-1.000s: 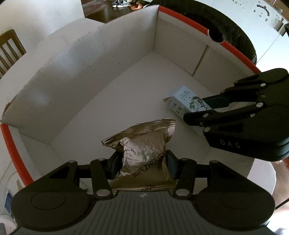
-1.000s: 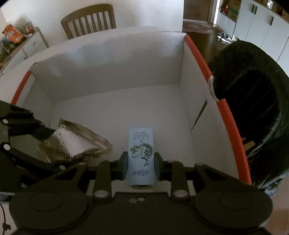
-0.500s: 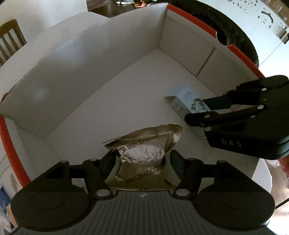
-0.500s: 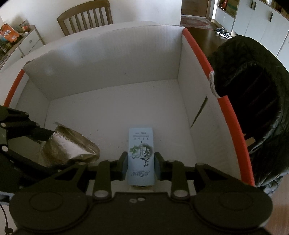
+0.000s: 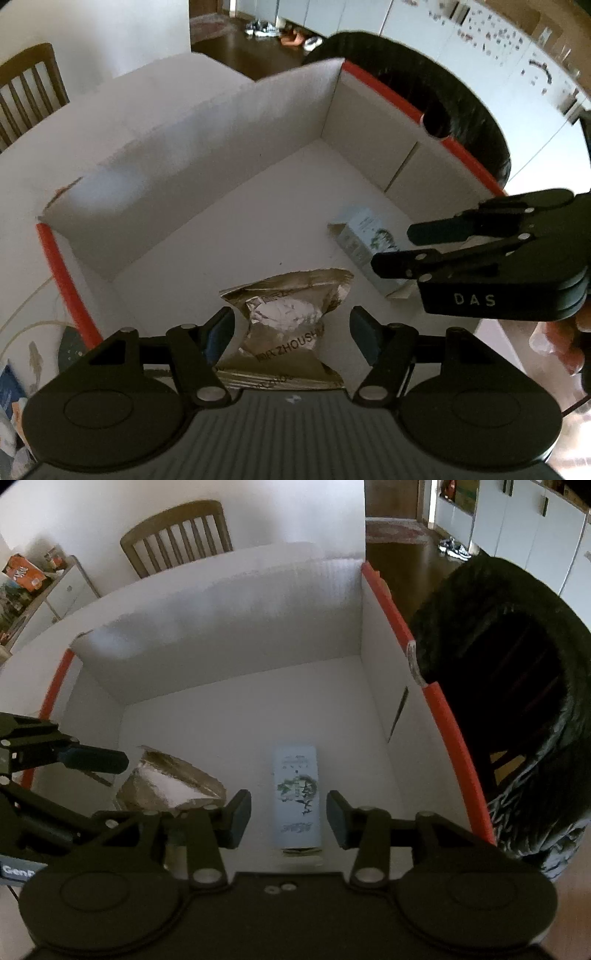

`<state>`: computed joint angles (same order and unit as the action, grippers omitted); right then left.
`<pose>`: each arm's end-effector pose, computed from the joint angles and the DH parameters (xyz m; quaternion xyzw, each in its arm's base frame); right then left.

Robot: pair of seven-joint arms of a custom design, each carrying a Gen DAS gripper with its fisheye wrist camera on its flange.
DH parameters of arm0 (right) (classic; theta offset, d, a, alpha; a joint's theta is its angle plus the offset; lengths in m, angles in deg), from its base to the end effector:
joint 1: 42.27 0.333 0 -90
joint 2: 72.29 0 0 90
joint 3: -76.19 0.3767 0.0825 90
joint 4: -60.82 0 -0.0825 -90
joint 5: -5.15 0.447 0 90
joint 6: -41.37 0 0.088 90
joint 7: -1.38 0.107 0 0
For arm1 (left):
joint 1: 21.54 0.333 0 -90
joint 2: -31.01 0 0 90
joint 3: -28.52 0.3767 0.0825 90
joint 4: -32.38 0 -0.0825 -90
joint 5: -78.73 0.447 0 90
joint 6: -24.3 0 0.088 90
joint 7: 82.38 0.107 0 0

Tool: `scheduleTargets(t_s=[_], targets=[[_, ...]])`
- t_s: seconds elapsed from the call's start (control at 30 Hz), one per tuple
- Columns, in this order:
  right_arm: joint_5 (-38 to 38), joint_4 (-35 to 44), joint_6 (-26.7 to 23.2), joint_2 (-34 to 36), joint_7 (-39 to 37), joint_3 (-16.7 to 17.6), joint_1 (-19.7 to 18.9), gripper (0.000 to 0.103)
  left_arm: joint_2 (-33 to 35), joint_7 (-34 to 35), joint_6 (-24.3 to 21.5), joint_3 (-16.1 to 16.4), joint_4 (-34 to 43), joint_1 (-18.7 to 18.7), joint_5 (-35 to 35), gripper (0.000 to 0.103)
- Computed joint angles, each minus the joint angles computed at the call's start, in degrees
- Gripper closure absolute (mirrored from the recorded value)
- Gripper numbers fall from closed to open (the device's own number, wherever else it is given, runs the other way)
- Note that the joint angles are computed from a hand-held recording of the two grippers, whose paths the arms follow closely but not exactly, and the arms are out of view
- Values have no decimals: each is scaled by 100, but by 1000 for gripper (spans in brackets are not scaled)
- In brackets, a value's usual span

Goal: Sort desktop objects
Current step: 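Open the left tool to drop the foil bag while the right tool releases the carton, then withdraw both open tools from the shoebox back toward the table pile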

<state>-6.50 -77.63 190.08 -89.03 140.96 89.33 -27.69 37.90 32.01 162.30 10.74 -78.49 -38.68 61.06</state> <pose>0.4578 0.2513 0.4926 -0.6033 0.7578 -0.1283 0.2129 0.5606 -0.3846 0.4960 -0.3513 0.9092 -0.2233 0.0048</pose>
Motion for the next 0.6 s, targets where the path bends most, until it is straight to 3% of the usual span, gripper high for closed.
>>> scheduleTargets(t_s=[0.6], targets=[[-329, -37, 170, -473, 528, 412, -118, 57, -980, 883, 318, 319, -762, -72, -1292, 35]])
